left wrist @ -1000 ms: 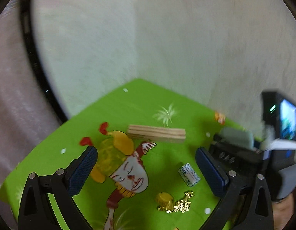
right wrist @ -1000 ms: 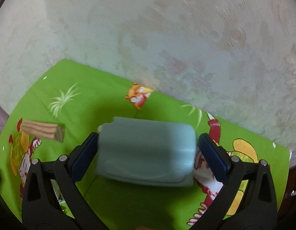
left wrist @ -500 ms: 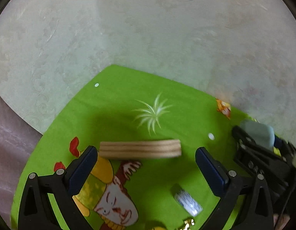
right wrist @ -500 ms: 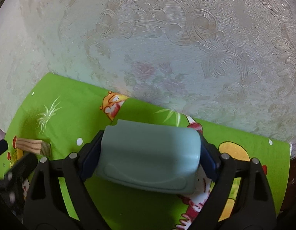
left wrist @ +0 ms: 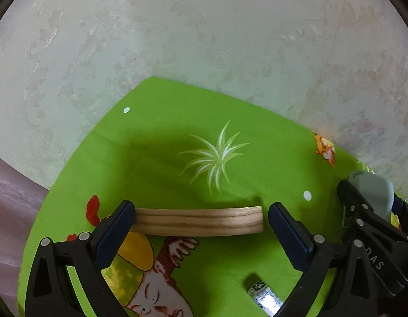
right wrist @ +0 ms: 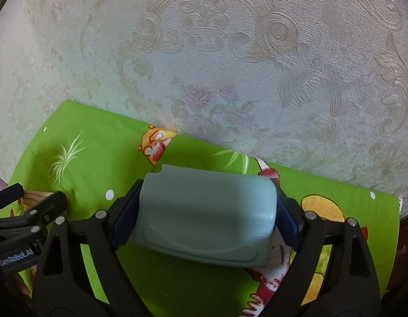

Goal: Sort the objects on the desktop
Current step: 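Grasp the grey-blue case with right gripper while left grasps the wooden stick, then carry the grey-blue case and wooden stick over the purple-rimmed box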

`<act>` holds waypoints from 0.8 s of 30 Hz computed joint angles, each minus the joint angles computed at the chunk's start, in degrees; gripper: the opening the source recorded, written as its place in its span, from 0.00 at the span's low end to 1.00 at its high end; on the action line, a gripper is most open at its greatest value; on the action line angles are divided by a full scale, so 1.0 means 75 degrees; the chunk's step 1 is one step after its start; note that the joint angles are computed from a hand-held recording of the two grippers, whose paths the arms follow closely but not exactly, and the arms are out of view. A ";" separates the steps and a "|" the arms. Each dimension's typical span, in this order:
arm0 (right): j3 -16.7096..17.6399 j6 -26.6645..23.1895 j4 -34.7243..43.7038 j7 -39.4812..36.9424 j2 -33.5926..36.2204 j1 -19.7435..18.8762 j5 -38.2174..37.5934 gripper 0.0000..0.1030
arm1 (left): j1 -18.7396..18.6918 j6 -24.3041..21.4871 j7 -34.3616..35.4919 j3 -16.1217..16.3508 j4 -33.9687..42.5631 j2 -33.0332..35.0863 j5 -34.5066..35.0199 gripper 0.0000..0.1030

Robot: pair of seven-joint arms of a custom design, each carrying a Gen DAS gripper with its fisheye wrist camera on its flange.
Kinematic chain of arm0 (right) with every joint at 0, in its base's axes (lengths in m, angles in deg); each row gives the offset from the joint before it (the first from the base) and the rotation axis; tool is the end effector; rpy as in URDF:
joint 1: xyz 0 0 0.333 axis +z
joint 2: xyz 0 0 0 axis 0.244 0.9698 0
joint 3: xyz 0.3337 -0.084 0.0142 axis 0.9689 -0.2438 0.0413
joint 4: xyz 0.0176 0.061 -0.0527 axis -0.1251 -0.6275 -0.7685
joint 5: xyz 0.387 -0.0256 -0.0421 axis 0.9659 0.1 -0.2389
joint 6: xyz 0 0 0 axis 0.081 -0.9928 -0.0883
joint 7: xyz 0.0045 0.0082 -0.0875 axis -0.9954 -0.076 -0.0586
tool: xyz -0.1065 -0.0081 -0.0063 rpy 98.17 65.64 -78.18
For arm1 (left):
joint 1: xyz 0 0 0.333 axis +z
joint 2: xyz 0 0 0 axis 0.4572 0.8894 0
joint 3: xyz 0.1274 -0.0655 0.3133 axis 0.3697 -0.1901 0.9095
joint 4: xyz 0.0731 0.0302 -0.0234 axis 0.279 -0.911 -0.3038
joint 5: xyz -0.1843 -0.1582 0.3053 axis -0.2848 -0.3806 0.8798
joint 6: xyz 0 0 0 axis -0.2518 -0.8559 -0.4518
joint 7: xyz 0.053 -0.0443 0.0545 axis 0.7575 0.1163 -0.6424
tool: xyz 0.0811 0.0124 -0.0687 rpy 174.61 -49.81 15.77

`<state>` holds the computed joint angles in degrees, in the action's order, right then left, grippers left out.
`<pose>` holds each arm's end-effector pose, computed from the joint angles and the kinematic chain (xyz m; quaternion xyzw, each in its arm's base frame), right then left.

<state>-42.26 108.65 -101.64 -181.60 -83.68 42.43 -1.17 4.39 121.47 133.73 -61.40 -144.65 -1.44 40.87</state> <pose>0.4450 0.2939 0.3759 -0.3234 0.8912 -0.2892 0.1323 0.5577 -0.4057 0.4030 -0.3720 0.8941 -0.2192 0.1187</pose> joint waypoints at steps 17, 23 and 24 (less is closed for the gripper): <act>-0.0049 0.0265 -0.0142 0.0150 -0.0076 -0.0036 -0.0245 0.87 | -0.0234 0.1010 -0.0909 0.0406 -0.1105 -0.0671 0.0716 0.98; 0.0046 0.0149 -0.0161 0.0332 -0.0181 -0.0029 -0.0449 0.86 | -0.0492 0.2201 -0.2609 0.1047 -0.2408 -0.1588 0.1741 0.98; 0.0057 0.0156 -0.0156 0.0328 -0.0186 -0.0028 -0.0464 0.86 | -0.0650 0.2346 -0.3188 0.1312 -0.2602 -0.1759 0.2237 0.98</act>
